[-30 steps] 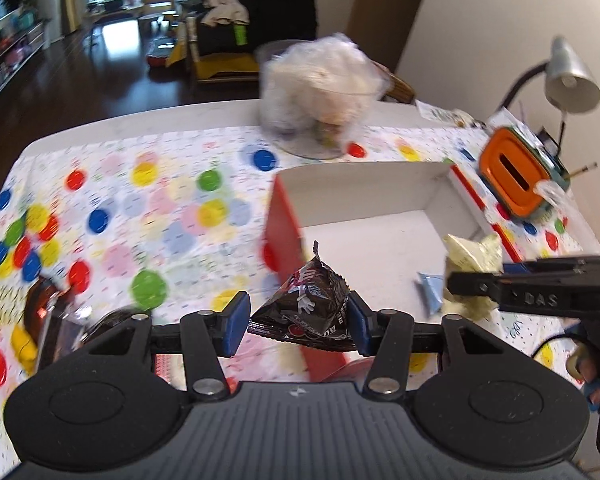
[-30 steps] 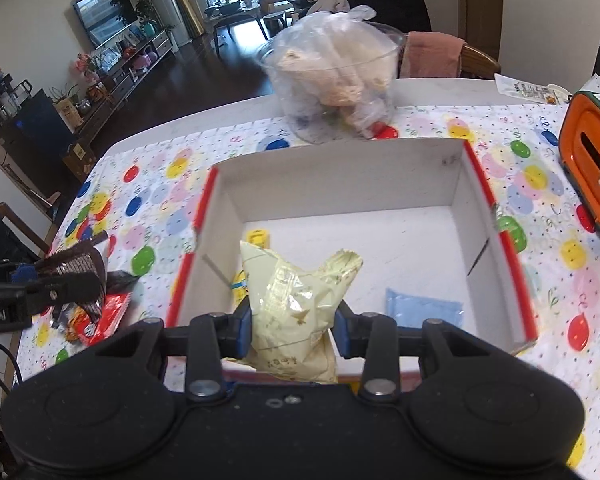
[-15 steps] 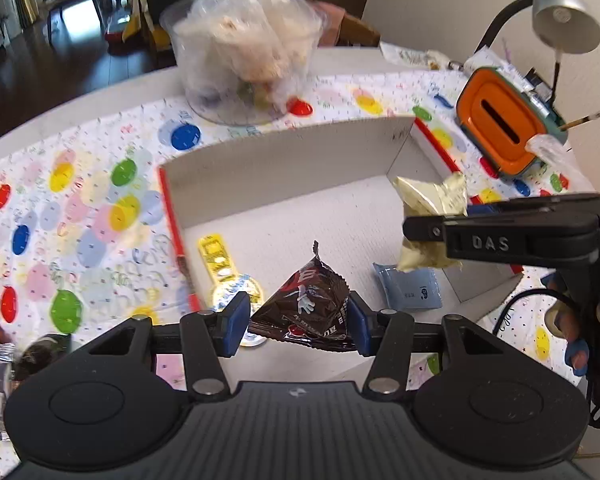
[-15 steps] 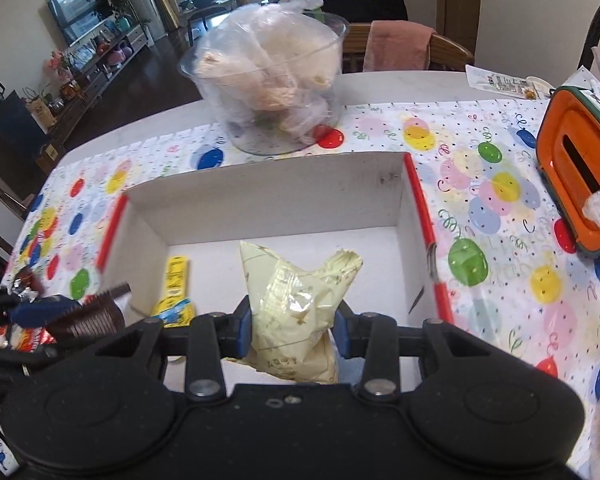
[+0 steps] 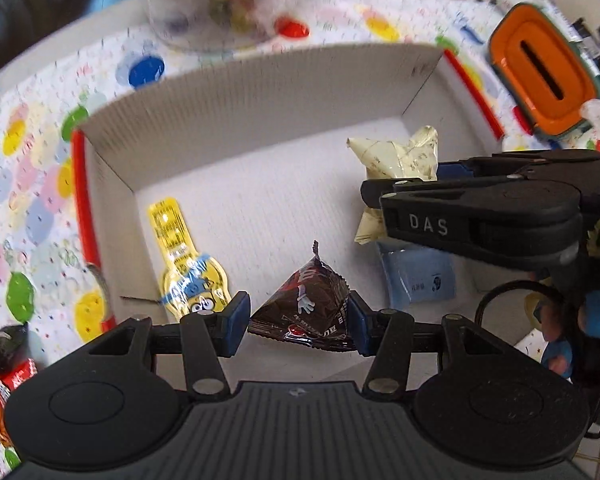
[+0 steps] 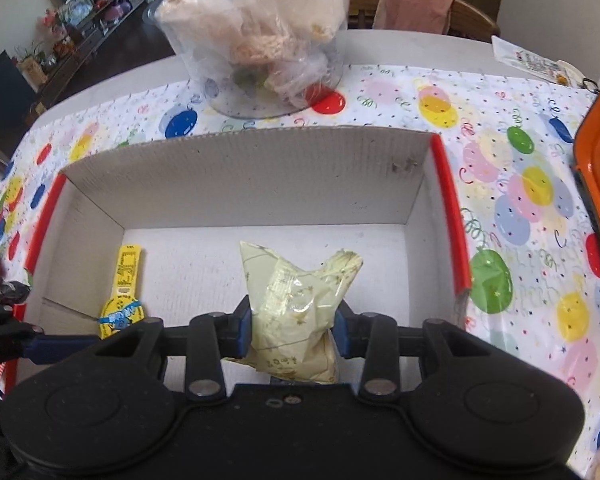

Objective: Organize snacks
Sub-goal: 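Carry both held snacks into the red box and open both tools, then withdraw both tools from the box back toward the remaining snacks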

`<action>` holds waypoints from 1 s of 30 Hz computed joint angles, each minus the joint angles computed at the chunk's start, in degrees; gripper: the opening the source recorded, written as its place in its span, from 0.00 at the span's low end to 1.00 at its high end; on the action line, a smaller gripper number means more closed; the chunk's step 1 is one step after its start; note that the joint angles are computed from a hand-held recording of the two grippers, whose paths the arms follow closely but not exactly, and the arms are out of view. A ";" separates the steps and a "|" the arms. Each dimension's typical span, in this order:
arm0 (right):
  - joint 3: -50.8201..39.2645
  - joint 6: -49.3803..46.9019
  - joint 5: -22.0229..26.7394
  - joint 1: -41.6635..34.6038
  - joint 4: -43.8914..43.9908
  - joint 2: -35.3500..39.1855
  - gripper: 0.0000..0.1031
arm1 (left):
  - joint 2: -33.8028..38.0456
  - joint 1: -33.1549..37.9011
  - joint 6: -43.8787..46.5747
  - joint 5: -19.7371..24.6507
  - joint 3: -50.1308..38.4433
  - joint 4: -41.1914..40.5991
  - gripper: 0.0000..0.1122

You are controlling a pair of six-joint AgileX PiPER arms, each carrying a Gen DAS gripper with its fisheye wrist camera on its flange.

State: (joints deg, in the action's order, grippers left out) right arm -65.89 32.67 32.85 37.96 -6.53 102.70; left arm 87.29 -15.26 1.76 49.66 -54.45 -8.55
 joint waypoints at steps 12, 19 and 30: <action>-1.34 -4.98 1.30 -0.96 4.15 4.42 0.37 | 8.05 -0.33 -3.05 4.38 -5.79 1.13 0.46; -1.60 -4.81 1.63 -0.98 4.21 4.37 0.38 | 9.44 -0.14 -2.25 4.54 -6.83 1.26 0.46; 0.68 -2.34 1.22 -0.22 2.93 0.26 0.48 | 5.58 1.16 0.17 3.21 -3.87 -0.89 0.46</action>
